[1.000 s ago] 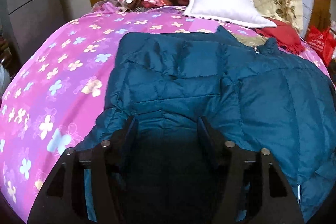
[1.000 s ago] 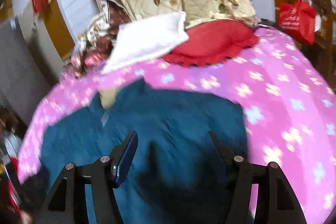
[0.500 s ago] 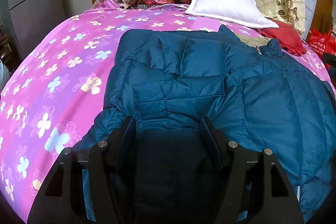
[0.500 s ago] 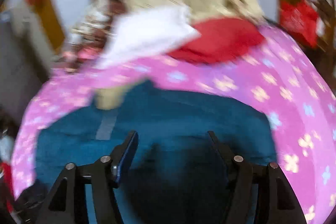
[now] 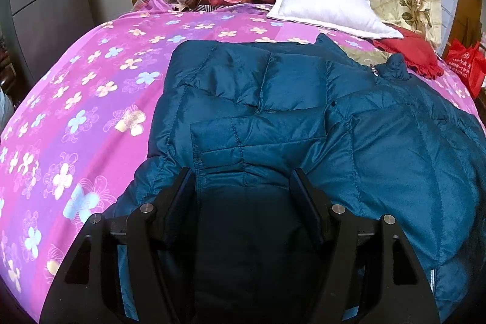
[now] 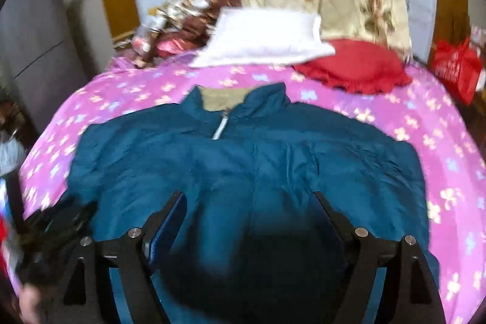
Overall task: Fold large clothes
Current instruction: 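Move both tools to the hem of the teal jacket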
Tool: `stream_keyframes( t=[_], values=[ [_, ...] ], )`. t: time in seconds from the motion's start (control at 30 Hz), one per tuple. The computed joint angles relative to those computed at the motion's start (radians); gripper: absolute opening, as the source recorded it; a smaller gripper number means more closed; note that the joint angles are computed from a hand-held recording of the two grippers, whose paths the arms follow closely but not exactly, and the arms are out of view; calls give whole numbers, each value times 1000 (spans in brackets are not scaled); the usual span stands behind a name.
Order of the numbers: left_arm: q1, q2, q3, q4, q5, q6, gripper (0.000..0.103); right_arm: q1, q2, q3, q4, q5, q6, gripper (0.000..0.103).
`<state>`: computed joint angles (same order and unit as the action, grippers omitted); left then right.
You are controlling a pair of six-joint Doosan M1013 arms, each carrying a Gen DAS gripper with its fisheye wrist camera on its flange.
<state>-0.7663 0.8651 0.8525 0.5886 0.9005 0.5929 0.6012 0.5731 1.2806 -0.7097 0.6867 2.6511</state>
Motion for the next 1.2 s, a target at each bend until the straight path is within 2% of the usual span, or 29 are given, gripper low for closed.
stream_keyframes(
  t=[0.03,0.1,0.2,0.47,0.53,0.57,0.63,0.67,0.7,0.8,0.97,1.03,1.1,1.13,1.17,1.2],
  values=[
    [0,0,0,0,0,0,66,6,0,11,8,19,-1,95],
    [1,-3,3,-3,-7,5,68,-6,32,6,122,49,-79,103],
    [0,1,-4,-5,1,13,69,-16,34,44,110,-29,-69,103],
    [-5,13,-27,7,35,30,71,-17,35,42,104,-20,-70,103],
    [-7,5,-33,11,63,92,71,-16,35,22,145,26,-128,103],
    [-11,-17,-9,48,65,75,71,-12,31,17,158,48,-135,102],
    [-12,-74,70,83,18,17,71,0,-21,64,121,3,-74,100],
    [-9,-107,114,76,-8,12,72,10,-49,94,83,-11,-42,100],
    [-6,-138,156,48,-24,35,72,29,-79,124,32,9,-6,100],
    [-13,-209,260,8,-4,96,72,67,-142,199,46,55,-32,100],
    [-32,-348,491,-55,-81,75,72,136,-236,352,7,85,90,100],
    [-43,-367,537,-91,-94,83,72,153,-254,397,29,83,130,100],
    [-49,-365,562,-157,-103,150,72,157,-255,429,97,71,106,100],
    [-57,-352,557,-151,-67,166,73,158,-246,430,127,86,85,100],
    [-65,-349,562,-118,-70,148,74,159,-236,430,161,108,60,100],
    [-72,-353,567,-86,-71,131,75,162,-244,442,148,92,80,100]
  ],
)
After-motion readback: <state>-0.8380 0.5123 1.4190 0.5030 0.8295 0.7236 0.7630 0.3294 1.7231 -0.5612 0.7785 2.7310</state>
